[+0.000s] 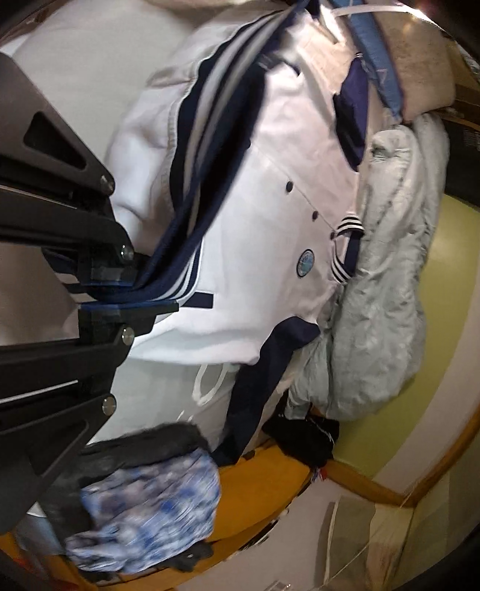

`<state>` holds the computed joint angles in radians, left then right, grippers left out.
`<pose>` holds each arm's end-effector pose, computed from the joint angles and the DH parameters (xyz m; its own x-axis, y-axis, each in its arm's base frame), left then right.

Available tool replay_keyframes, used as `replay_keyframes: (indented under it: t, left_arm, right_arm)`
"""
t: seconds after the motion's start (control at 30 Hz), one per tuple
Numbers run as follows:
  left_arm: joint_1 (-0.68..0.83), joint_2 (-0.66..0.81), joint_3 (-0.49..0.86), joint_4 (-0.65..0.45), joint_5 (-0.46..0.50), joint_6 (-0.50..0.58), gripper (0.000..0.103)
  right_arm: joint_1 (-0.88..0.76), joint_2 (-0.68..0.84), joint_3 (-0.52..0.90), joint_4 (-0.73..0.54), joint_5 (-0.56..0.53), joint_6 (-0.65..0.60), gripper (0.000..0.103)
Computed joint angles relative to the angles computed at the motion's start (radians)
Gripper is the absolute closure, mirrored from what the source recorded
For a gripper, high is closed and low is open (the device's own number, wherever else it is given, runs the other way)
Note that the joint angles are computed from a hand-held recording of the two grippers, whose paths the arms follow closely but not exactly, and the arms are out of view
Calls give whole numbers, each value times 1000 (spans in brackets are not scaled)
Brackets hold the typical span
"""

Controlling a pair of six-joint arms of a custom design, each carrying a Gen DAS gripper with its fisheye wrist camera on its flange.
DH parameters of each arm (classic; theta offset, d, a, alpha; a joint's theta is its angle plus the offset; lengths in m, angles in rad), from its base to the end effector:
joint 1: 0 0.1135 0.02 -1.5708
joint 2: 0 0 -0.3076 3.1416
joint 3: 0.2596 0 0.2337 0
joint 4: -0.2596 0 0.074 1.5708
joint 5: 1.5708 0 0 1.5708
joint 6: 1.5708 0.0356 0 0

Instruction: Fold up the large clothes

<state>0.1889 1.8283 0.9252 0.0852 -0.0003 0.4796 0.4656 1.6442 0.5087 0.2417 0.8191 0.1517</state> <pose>0.3538 0.0677 0.1908 -0.7226 0.3316 -0.6065 0.1640 0.9346 0.3157 0.2384 0.0907 0.1641 -0.6730 -0.2227 -0.7053 0.2064 0.8592 -0.4682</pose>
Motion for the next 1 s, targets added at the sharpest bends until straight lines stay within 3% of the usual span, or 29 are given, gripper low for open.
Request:
replay_keyframes:
  t: [0.17,0.27,0.3,0.33,0.37,0.4,0.43,0.47,0.53,0.6,0.67,0.8,1.0]
  left_arm:
    - [-54,133,89,-1,-68,-20,90]
    - [-68,166,83,57,-65,-23,85]
    - [-64,167,72,87,-46,-20,83]
    - [-58,163,56,117,-20,-23,77]
    - [-52,157,49,136,-3,-28,55]
    - [-40,139,27,169,26,-39,28]
    - [-31,119,7,203,52,-51,18]
    - [-13,90,-30,257,90,-67,13]
    - [17,36,-68,290,153,-76,12]
    - [50,-12,-98,304,213,-91,2]
    - [77,-44,-120,309,231,-103,0]
    - [118,-64,-91,213,281,-100,0]
    - [124,-33,-54,148,241,-93,0]
  right_arm:
    - [-75,135,42,124,-50,-70,98]
    - [-122,167,22,227,-119,-95,97]
    - [-132,167,9,259,-139,-105,89]
    - [-140,165,-2,290,-155,-112,70]
    - [-147,157,-22,328,-166,-117,57]
    - [-153,140,-56,385,-172,-120,33]
    - [-157,117,-97,447,-171,-116,19]
    - [-157,88,-130,486,-168,-102,16]
    - [-172,31,-176,517,-189,-82,8]
    - [-179,-36,-238,572,-199,-57,3]
    - [-161,-91,-282,612,-179,-54,0]
    - [-125,-143,-254,499,-112,-82,0]
    - [-185,-162,-195,273,-359,-70,0]
